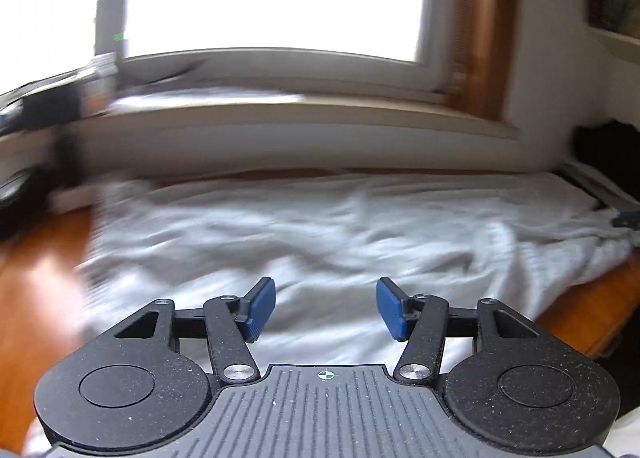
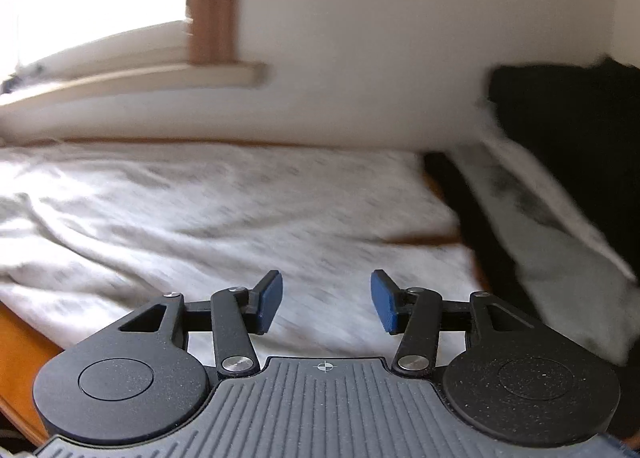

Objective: Fold clothes

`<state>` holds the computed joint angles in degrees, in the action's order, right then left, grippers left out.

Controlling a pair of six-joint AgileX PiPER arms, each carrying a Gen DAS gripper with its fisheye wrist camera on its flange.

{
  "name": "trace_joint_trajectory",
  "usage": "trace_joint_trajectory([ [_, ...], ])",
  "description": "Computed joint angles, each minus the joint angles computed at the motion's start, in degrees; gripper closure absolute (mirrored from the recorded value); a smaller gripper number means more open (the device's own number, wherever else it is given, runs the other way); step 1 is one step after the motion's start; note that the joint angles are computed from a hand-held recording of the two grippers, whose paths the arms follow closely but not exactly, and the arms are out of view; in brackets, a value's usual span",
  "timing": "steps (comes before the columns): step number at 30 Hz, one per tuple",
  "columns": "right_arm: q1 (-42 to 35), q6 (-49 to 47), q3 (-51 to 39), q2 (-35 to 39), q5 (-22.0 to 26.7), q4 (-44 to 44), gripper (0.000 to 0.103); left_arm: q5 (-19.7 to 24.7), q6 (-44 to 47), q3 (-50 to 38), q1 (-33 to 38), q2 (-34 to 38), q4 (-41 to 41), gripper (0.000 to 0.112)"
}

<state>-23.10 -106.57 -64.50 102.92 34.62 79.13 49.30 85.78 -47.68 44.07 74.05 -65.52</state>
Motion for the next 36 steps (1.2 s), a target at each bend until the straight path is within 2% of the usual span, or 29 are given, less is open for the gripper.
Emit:
trace_joint_trajectory([
  [2,3.0,1.3,-0.2,-0.5,0.9,-0.7,0.053,2.1,-0.3,-1.4,6.2,0.9,1.8,0.052],
  [7,18.9,4.7,-2.9,0.0,1.1,-1.1,0.053,5.3,0.5,-5.3,16.9,3.5,5.9,0.052],
  [13,40.1,13.5,-12.4,4.8,2.3,-5.1,0.053,9.9,2.3,-8.3,23.6,6.4,10.5,0.053],
  [16,49.7,19.3,-19.1,8.5,3.1,-9.8,0.053,13.7,4.0,-8.7,26.9,7.0,12.4,0.054],
  [19,57.5,23.7,-22.6,10.4,2.6,-14.8,0.053,15.1,6.1,-7.5,29.1,6.3,14.6,0.056],
  [22,62.5,24.6,-23.0,10.8,2.8,-16.4,0.053,15.9,7.9,-6.2,30.9,5.6,16.4,0.056],
  [26,65.5,25.2,-22.7,11.2,4.7,-17.8,0.053,16.7,9.7,-4.4,33.9,5.0,17.0,0.055],
  [33,68.3,27.1,-21.5,11.1,6.7,-18.9,0.053,19.1,7.0,-3.5,36.2,9.4,12.3,0.055],
  [34,68.4,27.0,-21.2,11.0,6.7,-19.1,0.053,19.2,6.7,-3.4,36.1,9.3,11.9,0.058],
  [36,68.8,26.8,-20.7,10.9,6.8,-19.5,0.053,18.6,6.4,-3.2,35.4,8.3,11.8,0.076],
])
